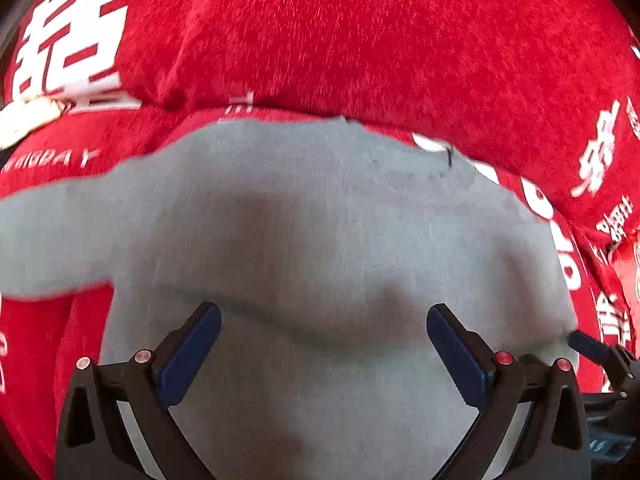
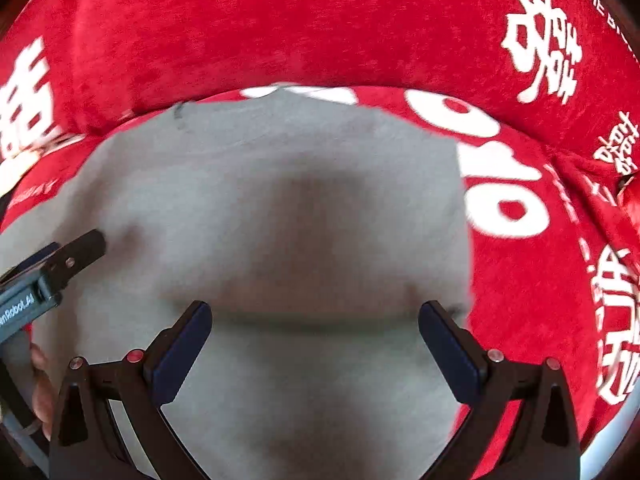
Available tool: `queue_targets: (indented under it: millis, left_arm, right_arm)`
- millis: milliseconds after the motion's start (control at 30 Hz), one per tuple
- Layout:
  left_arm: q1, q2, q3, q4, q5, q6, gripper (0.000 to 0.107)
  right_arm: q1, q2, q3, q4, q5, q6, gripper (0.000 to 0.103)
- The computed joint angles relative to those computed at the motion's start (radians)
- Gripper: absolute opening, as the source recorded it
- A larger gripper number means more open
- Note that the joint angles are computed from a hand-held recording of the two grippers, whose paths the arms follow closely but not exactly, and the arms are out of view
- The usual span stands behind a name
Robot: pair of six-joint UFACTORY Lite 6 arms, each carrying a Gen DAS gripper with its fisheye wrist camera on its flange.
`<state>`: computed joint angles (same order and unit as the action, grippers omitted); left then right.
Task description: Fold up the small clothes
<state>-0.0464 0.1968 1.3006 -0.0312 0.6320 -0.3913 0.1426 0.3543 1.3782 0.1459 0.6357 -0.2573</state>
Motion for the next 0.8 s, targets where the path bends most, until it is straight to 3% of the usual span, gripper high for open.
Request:
queue_targets:
  millis: [100, 167, 300, 433, 533, 633, 733, 800]
  left_arm:
    - [-0.058, -0.08, -0.134, 0.182, 0.031, -0.076, 0.103]
    - [-0.095, -0.238, -0.298, 0.292, -0.005, -0.124, 0.103]
    - [-0.044, -0.517, -0.528, 0.188, 0.016, -0.032, 0.103]
    - [-0.015, -0.692, -0.614, 0.161, 0.15, 0.058, 0.103]
    - [-0.039, -0.726, -0.56, 0.164, 0.233, 0.04, 0.103]
    - [-0.098, -0.668, -0.468, 0.125, 0.161, 0.006, 0.103]
    - [-0.118, -0.565, -0.446, 0.008, 0.105, 0.099, 0.103]
    - [-0.174, -0.524, -0.487, 0.105, 0.124, 0.005, 0.103]
  right_arm:
    - [0.033, -0.088, -0.184, -0.045, -0.054, -0.038, 0.103]
    - [-0.021, -0.159, -0.272, 0.049, -0.108, -0.153, 0.103]
    - [-0.119, -0.315, -0.438, 0.146, -0.07, -0.373, 0.103]
    - [-0.228, -0.495, -0.593, 0.153, -0.004, -0.616, 0.103]
    - [-0.22, -0.561, -0.598, 0.069, 0.05, -0.561, 0.103]
    - [-0.147, -0.602, -0.577, 0.148, 0.052, -0.559, 0.103]
    - [-0.013, -0.564, -0.564, 0.133, 0.043, -0.459, 0.103]
    - [0.068, -0.534, -0.604, 0.038, -0.005, -0.371, 0.103]
